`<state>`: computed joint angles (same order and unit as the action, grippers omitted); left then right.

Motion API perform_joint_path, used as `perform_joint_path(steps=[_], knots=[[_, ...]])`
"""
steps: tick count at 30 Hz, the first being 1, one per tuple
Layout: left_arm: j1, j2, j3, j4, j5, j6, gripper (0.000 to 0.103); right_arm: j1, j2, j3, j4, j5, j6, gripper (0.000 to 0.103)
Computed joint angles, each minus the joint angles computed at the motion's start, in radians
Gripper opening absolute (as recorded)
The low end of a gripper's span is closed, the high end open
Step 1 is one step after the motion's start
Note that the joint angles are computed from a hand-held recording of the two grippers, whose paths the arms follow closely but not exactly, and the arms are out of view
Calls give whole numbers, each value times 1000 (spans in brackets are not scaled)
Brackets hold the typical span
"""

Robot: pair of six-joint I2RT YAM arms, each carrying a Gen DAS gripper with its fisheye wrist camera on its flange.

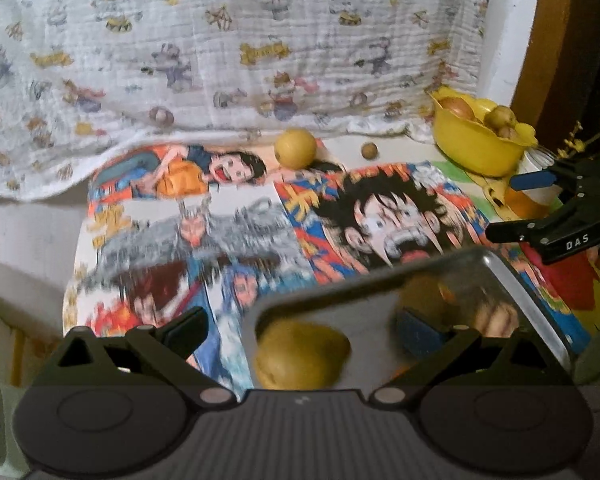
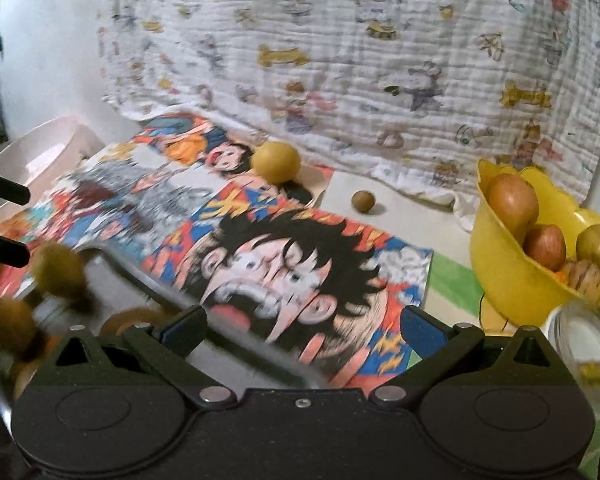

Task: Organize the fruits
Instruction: 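Move the left gripper to the lemon while the right moves to the small brown fruit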

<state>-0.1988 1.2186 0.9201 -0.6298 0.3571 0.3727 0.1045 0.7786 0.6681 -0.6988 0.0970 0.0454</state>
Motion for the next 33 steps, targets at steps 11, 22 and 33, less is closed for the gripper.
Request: perform_joint_path(steps=[11,22,33], knots=[[-85,316,226,241,-22,-131,102,-104,313,103,264,-46,25,102],[-180,666,404,488,-99,-152,102,-140,639,152,559,-13,26,93],[-193,895,583,515,-63,-206,102,-150,841,204,673,36,48,68]])
